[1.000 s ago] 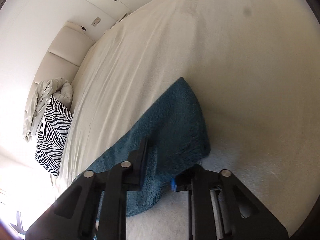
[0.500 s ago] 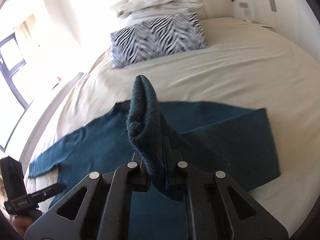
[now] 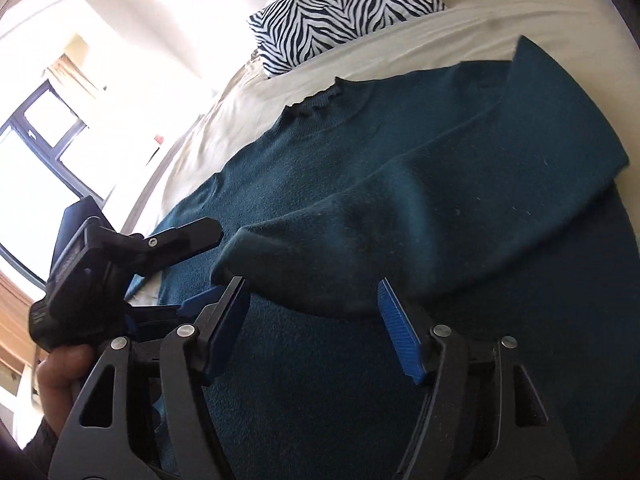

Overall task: Fold small clothes
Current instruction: 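Grasp the other sleeve cuff with the left tool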

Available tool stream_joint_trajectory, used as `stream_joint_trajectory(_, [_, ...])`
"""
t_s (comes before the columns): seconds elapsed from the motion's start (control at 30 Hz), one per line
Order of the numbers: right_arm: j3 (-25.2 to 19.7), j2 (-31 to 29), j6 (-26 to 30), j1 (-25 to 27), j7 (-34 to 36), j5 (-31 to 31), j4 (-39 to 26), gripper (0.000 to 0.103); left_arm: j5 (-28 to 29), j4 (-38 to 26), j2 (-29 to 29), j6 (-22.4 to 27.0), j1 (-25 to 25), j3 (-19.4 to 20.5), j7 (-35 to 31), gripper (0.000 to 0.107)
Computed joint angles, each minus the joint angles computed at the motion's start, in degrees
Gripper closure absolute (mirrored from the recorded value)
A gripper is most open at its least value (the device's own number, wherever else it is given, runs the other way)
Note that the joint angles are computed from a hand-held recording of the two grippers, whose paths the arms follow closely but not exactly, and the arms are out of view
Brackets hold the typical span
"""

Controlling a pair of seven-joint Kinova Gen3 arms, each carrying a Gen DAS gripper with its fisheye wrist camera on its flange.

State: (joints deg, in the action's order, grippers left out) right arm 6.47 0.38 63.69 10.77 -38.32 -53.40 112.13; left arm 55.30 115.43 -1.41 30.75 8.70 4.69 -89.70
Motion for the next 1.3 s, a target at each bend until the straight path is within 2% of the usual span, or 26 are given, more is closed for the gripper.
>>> stream_joint_trajectory(0.1, [3.34,1.21,4.11,4.14,2.16,-2.16,2.07,0.038,-2.53,-1.73,1.85,-1.14,0.56,1.05,2.58,0.015])
stream_joint_trajectory(0.13, [4.13,1.9,5.34,5.63,3.13,-2.77,2.43,0.038,-4.26,-2.64,2.49,-1.06,0.72,1.39,4.09,0.023])
stream_joint_trajectory(0.17, [4.57,2.77,6.28,6.95,3.8,-3.48,2.59,0.038,-6.59,-3.79,3.29,-0.37,0.9,1.52,5.94,0.039])
stream_joint_trajectory(0.2, [4.57,3.67,6.95,7.91,4.13,-4.26,2.55,0.038,-8.66,-4.75,3.98,0.35,1.87,0.88,7.78,0.048])
stream_joint_trajectory(0.23, [4.77,4.51,8.04,9.2,4.78,-4.98,2.58,0.038,-9.89,-5.73,4.54,1.33,1.77,1.1,8.69,0.069])
stream_joint_trajectory(0.27, [5.04,4.79,9.42,10.65,5.26,-5.24,2.6,0.038,-10.85,-6.88,5.26,2.57,0.72,2.23,8.67,0.097])
stream_joint_trajectory(0.37, [4.79,6.35,10.86,13.12,5.55,-6.65,1.78,0.038,-15.95,-9.36,5.35,4.26,0.71,2.59,10.73,0.099])
stream_joint_trajectory(0.47, [4.87,7.78,12.75,15.61,4.86,-7.32,0.46,0.038,-22.39,-11.82,4.18,3.46,-2.98,6.16,13.81,0.099])
stream_joint_trajectory(0.53, [4.75,8.78,13.15,16.91,3.82,-7.98,-0.53,0.038,-27.05,-13.15,3.12,2.0,-1.51,4.04,15.83,0.099])
stream_joint_trajectory(0.6, [4.62,9.48,13.23,18.12,3.21,-8.71,-1.37,0.038,-31.71,-14.8,2.71,1.35,1.88,-0.34,18.05,0.099])
stream_joint_trajectory(0.7, [4.23,10.64,12.28,19.22,0.82,-10.12,-2.63,0.038,-36.88,-16.21,3.37,1.5,1.13,-1.16,20.17,0.099])
stream_joint_trajectory(0.77, [3.99,11.92,12.61,20.2,-1.13,-10.99,-3.57,0.038,-36.0,-16.34,4.81,2.84,-2.25,0.55,19.18,0.099])
stream_joint_trajectory(0.87, [2.76,12.98,11.75,20.08,-4.35,-11.64,-5.09,0.038,-32.91,-14.01,5.11,3.14,-4.0,-0.6,15.9,0.099])
stream_joint_trajectory(0.97, [1.55,13.44,10.96,19.53,-6.42,-11.71,-6.78,0.038,-31.14,-13.32,6.87,3.21,-5.11,-0.31,14.56,0.099])
stream_joint_trajectory(1.03, [0.7,13.44,9.38,18.39,-8.65,-11.99,-7.78,0.038,-31.23,-11.38,6.16,2.26,-4.48,-0.09,14.5,0.099])
stream_joint_trajectory(1.1, [0.44,13.6,9.06,18.55,-9.72,-12.66,-8.57,0.037,-28.78,-9.63,5.02,2.07,-5.29,0.14,12.74,0.098])
stream_joint_trajectory(1.27, [-0.33,14.82,9.5,18.76,-12.27,-12.58,-14.14,0.037,-26.63,-7.69,4.8,0.45,-5.8,-1.16,11.88,0.084])
stream_joint_trajectory(1.3, [-0.8,15.52,9.79,18.33,-13.29,-11.88,-16.18,0.036,-25.48,-7.17,4.98,-0.39,-6.53,-0.66,10.46,0.084])
